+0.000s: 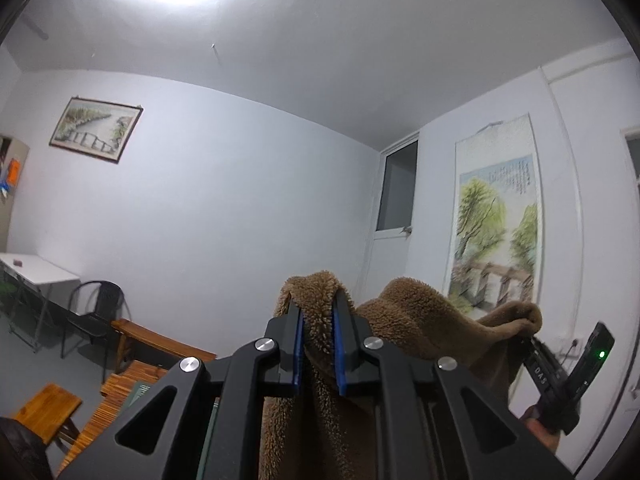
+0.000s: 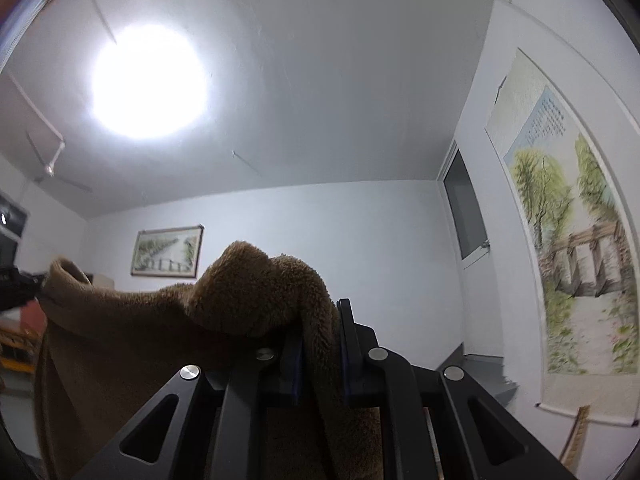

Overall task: Fold clothes
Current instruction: 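Lift the sweatshirt with both grippers and shake it open in the air, then lay the sweatshirt flat on the table and open both grippers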

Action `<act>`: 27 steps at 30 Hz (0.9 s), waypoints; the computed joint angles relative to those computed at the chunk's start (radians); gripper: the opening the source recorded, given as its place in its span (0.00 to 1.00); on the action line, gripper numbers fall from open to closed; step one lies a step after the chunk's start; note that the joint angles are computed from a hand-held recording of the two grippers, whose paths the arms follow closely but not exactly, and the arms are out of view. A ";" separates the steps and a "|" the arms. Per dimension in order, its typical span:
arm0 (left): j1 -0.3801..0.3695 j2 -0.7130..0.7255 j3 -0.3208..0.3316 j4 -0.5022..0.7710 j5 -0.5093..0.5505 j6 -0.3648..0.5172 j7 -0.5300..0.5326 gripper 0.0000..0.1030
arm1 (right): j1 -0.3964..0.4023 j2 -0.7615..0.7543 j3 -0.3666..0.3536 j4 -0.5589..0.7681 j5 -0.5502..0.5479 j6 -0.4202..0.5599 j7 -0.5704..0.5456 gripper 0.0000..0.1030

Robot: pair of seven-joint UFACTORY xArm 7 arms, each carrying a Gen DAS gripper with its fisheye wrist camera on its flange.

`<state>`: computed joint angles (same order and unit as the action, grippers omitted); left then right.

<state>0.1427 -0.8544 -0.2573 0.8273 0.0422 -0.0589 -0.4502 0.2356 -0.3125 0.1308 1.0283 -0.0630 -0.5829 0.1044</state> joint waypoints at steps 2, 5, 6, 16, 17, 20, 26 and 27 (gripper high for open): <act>-0.003 0.033 0.002 0.014 0.004 0.016 0.006 0.16 | 0.003 0.035 -0.004 0.029 -0.003 0.026 0.008 0.13; -0.033 0.098 0.023 0.036 0.007 0.058 0.017 0.16 | -0.013 0.133 0.020 0.110 0.029 0.093 -0.021 0.13; -0.033 0.125 0.025 0.045 0.009 0.071 0.017 0.16 | -0.017 0.173 0.028 0.145 0.043 0.122 -0.039 0.13; -0.249 0.561 0.243 0.231 -0.101 0.328 0.165 0.23 | 0.595 0.667 -0.587 0.601 0.644 0.502 -0.521 0.13; -0.263 0.598 0.262 0.248 -0.130 0.354 0.195 0.29 | 0.626 0.734 -0.664 0.669 0.681 0.590 -0.511 0.14; -0.269 0.716 0.303 0.296 -0.247 0.443 0.288 0.49 | 0.501 0.948 -0.662 0.949 0.567 0.904 -0.314 0.16; -0.167 0.838 0.300 0.259 -0.312 0.521 0.291 0.53 | 0.384 1.152 -0.594 1.170 0.475 1.206 -0.194 0.16; -0.152 0.854 0.300 0.254 -0.306 0.530 0.285 0.53 | 0.395 1.140 -0.592 1.125 0.457 1.186 -0.184 0.18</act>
<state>-0.0090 -0.0003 0.0426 1.0816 -0.2638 0.4710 -0.1648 0.6308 0.8274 -0.4613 2.1536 0.3943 0.6034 -0.0795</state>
